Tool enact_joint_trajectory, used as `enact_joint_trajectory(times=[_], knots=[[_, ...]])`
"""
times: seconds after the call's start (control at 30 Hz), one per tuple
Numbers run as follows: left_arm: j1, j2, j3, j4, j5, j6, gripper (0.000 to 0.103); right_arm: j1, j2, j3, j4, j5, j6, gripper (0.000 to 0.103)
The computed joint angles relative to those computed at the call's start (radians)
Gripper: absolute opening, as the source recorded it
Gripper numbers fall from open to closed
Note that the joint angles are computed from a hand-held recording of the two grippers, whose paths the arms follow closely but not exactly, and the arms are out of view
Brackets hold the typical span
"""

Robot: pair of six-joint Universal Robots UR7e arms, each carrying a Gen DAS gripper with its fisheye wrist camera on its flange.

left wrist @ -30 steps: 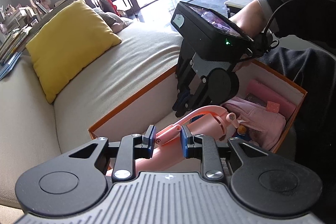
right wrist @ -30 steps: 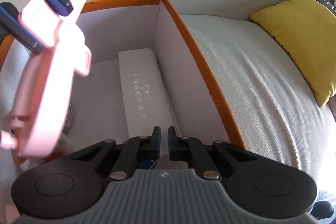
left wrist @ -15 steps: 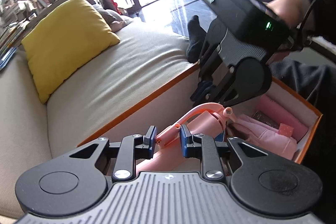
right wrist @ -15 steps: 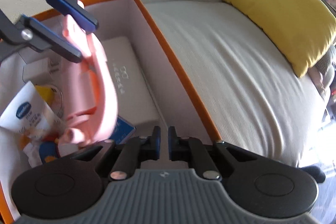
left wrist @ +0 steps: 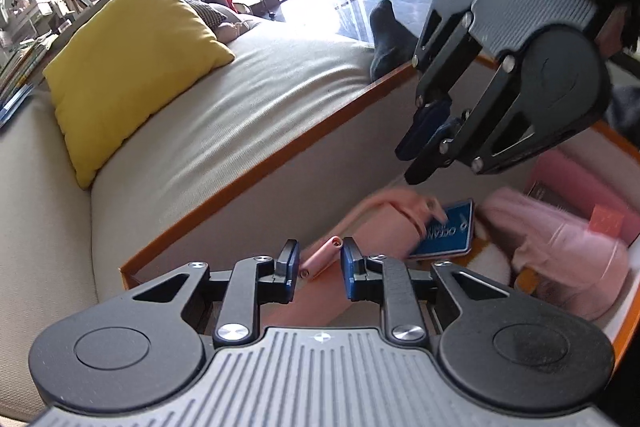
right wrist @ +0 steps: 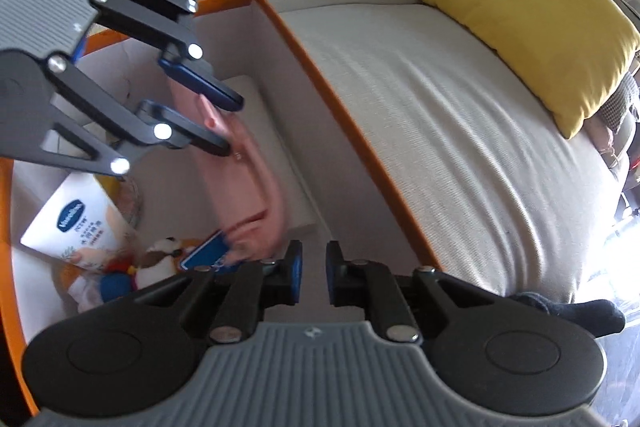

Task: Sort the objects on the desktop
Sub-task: 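Lower the selfie stick into the box and open the left gripper while the right gripper grasps the blue card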

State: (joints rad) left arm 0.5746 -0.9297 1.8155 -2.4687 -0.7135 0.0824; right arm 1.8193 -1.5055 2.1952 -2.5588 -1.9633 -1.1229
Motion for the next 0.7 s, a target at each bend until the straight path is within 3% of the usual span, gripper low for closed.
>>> enact_joint_trajectory(times=[0.1,0.2,0.37,0.47,0.7], knots=[[-0.007,0.0,0.032,-0.056,0.016,0.078,0.012,0.013,-0.012,0.007,0.025,-0.022,0.022,0.018],[-0.01,-0.005,0.043,-0.064,0.017,0.105,0.011,0.006,-0.016,-0.024,0.121,0.004,0.098,0.02],[-0.009,-0.019,0.052,-0.053,-0.009,0.131,0.013,0.001,-0.014,-0.038,0.155,0.026,0.172,0.025],[-0.008,-0.029,0.063,-0.047,-0.029,0.148,0.015,0.003,-0.022,-0.037,0.158,0.041,0.174,0.035],[0.007,-0.047,0.052,0.01,-0.091,0.128,0.019,0.016,-0.024,-0.047,0.201,0.062,0.168,0.035]])
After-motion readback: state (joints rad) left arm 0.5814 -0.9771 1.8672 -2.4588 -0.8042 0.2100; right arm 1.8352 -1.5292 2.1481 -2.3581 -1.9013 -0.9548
